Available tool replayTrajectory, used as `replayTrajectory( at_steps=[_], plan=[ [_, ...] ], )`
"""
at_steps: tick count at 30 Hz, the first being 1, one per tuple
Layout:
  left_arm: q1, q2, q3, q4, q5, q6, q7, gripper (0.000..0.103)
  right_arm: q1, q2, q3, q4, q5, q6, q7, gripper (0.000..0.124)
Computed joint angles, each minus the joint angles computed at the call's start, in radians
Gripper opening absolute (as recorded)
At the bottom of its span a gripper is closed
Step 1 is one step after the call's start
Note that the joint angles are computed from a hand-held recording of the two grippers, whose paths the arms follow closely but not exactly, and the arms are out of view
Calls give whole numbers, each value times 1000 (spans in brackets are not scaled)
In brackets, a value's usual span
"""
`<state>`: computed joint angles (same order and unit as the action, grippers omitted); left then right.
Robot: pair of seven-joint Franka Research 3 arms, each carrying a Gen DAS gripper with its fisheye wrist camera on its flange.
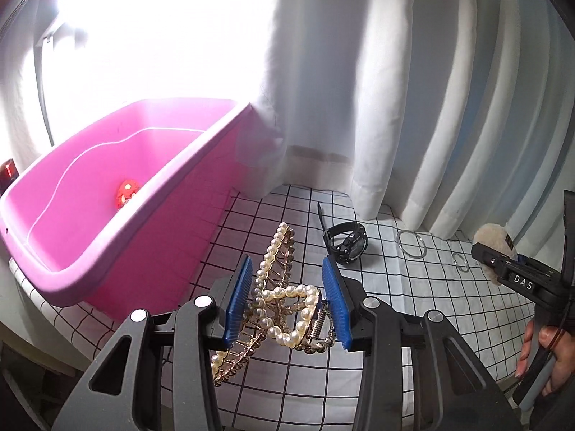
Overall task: Organize jewelry
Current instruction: 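Lift and carry the pearl clip and beige pouch over the tub with both tools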
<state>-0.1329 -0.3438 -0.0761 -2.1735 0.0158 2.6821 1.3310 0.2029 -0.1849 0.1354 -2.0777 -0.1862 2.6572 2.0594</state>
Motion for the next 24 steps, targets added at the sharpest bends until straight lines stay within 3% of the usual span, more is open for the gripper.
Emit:
replayTrajectory(
  at_steps=[16, 24],
  plan=[
    [97, -54, 0, 75, 124, 15, -109, 39, 134, 217, -12, 333, 154, 35, -234, 57],
    [136, -17, 54, 127, 132, 23, -78, 39, 228, 406, -21, 609, 166, 1, -299, 57]
  ],
)
